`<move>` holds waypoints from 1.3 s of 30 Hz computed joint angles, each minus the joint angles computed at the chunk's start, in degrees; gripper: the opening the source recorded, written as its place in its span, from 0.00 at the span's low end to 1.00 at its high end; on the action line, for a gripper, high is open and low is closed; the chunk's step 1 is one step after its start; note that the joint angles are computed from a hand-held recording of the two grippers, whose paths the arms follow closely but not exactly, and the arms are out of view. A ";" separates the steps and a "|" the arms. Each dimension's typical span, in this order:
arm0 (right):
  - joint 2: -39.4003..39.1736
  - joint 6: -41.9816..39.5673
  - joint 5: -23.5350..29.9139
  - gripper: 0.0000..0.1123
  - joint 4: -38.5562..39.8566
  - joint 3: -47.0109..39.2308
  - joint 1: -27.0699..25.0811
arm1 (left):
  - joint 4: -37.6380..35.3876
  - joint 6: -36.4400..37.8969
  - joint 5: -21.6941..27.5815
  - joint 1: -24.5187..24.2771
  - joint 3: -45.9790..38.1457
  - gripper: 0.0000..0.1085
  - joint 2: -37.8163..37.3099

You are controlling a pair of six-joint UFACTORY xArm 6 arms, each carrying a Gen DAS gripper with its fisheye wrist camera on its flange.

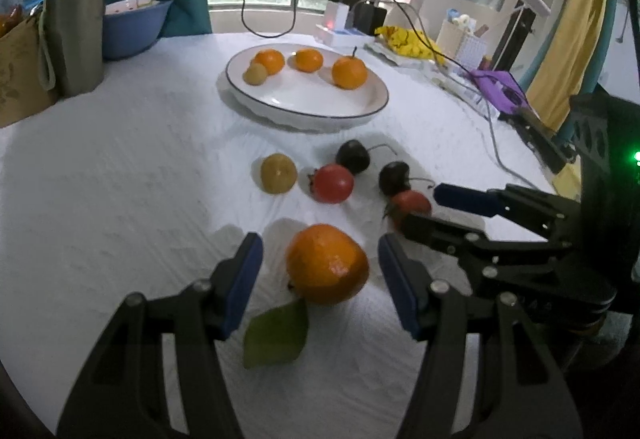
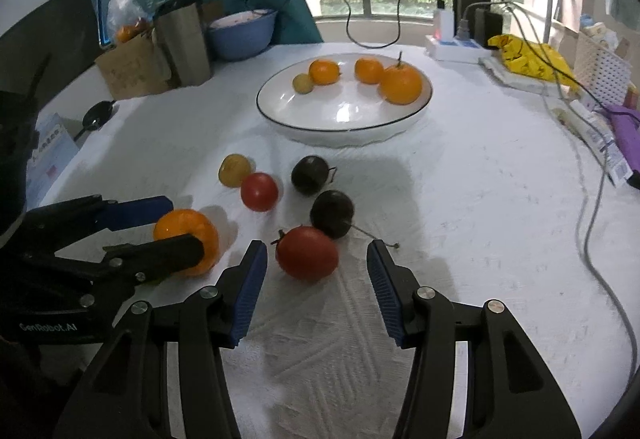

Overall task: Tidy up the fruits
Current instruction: 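Grasp the large orange with the left tool while the right tool grasps a red tomato, then carry the orange and red tomato onto the white plate and release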

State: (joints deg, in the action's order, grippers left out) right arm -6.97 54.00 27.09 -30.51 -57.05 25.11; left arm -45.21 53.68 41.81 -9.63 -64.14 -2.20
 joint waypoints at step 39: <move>-0.37 -5.00 -2.81 0.32 0.92 -2.36 -1.21 | 0.07 2.54 0.59 -0.37 -3.06 0.41 0.04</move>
